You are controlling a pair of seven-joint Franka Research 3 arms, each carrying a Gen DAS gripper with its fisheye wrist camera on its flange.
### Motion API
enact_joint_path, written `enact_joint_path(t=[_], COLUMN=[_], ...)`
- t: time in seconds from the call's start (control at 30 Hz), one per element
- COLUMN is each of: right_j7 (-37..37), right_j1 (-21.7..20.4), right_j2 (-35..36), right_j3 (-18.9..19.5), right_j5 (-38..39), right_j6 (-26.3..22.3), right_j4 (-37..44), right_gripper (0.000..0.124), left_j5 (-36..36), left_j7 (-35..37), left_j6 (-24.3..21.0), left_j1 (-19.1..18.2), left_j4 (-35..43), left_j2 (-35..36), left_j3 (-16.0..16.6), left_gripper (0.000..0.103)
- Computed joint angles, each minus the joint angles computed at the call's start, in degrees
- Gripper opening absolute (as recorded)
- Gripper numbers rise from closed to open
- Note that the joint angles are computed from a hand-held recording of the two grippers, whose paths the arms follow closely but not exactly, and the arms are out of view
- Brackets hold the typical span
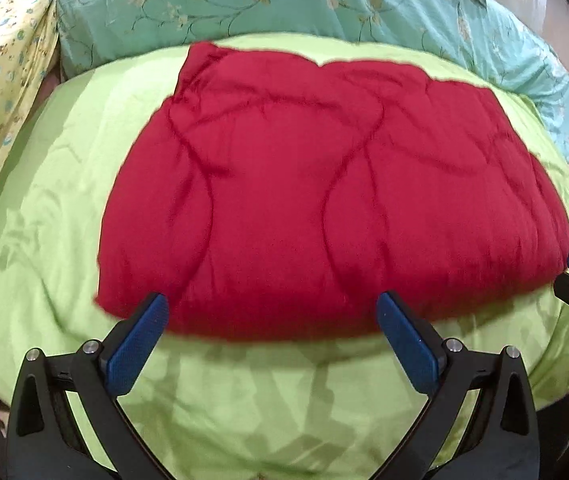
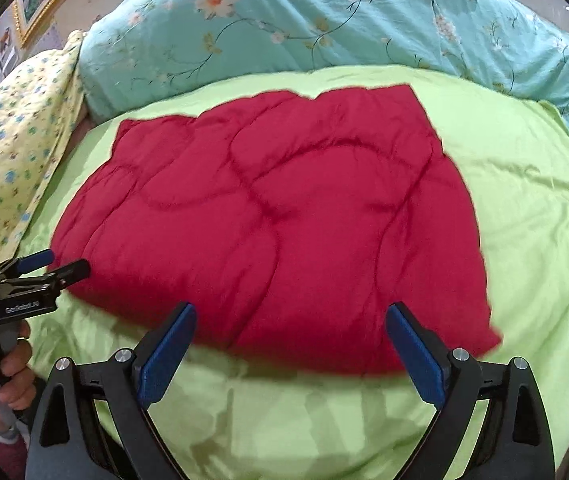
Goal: Fold large clothes
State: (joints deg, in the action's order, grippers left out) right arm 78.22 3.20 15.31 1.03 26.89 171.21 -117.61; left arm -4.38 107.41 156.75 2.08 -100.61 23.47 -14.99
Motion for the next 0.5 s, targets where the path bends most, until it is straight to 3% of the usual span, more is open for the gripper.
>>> enact_joint_path(t=[0.23,0.5], right_j7=[1.8,2.9], right_j1=[2.1,4.0], right_j2=[-3.3,-9.5], right_j3=[-0.6,-1.0], right_j5=[-1.7,-5.0], right_j6=[-2.7,-1.8], right_j4=[-4.6,-8.6], right_gripper=[0.096,0.096], left_j5=[1.4,-4.1], left_j7=[0.2,5.6], left_j6=[3.1,5.6], left_j1=[-0.1,0.3], left_j4=[-8.4,-13.5], left_j2=[-5.9,-12.7], left_j3=[0.7,-0.1], left_gripper=[0.103,0.103])
